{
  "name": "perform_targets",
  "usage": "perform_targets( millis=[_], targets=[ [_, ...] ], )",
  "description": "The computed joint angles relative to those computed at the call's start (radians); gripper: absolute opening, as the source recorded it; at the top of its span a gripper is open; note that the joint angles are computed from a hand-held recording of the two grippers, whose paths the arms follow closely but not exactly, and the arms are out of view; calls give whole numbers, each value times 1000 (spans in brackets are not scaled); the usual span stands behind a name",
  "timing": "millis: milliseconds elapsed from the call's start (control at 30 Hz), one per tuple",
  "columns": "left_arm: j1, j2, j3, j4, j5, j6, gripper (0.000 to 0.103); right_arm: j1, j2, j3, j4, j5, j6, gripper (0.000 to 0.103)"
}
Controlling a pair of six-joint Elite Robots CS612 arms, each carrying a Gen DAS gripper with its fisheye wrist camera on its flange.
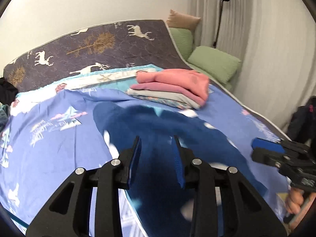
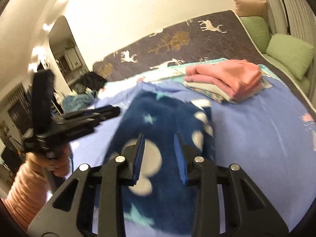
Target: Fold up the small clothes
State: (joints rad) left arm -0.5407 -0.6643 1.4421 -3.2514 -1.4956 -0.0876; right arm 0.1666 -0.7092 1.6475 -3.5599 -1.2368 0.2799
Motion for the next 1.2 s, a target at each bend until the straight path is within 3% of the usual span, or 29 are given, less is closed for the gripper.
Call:
perform_targets(
  millis=[67,100,167,200,367,567,633,700,767,867,933,1033,1100,1200],
  targets=[
    [11,35,-62,54,-22,-4,33,-3,20,-38,49,16,37,34],
    [15,55,-94,88,-24,-8,33,-5,33,-62,111,24,51,38],
    [24,112,-162,179,-35,-15,34,-7,62,-102,249,41,71,35],
    [23,127,-168,173,-31,-15,34,-6,77,-114,258,31,84,35],
    [28,132,-165,152,-58,6,34,24,62,-106,276,-86,-56,36],
    [25,114,-143,105,-55,12,37,29,61,-110,288,-116,-103,37],
    [29,104,-144,110,-81,17,48,37,50,-105,292,-154,-117,38],
    [28,98,-144,88,-61,24,56,50,38,-107,302,-210,-137,39],
    [28,100,-158,58,-25,51,57,62,34,-113,285,-258,-165,42],
    [41,113,-207,84,-41,40,63,72,36,-135,234,-296,-201,43],
    [47,139,-259,133,-36,-9,64,72,45,-162,229,-303,-203,46],
    [44,201,-359,339,32,-12,66,70,77,-223,317,-303,-196,47],
    [45,231,-378,327,43,8,68,71,108,-267,435,-294,-195,48],
    [56,228,-375,322,-2,-22,68,70,122,-272,424,-302,-189,48]
  ],
)
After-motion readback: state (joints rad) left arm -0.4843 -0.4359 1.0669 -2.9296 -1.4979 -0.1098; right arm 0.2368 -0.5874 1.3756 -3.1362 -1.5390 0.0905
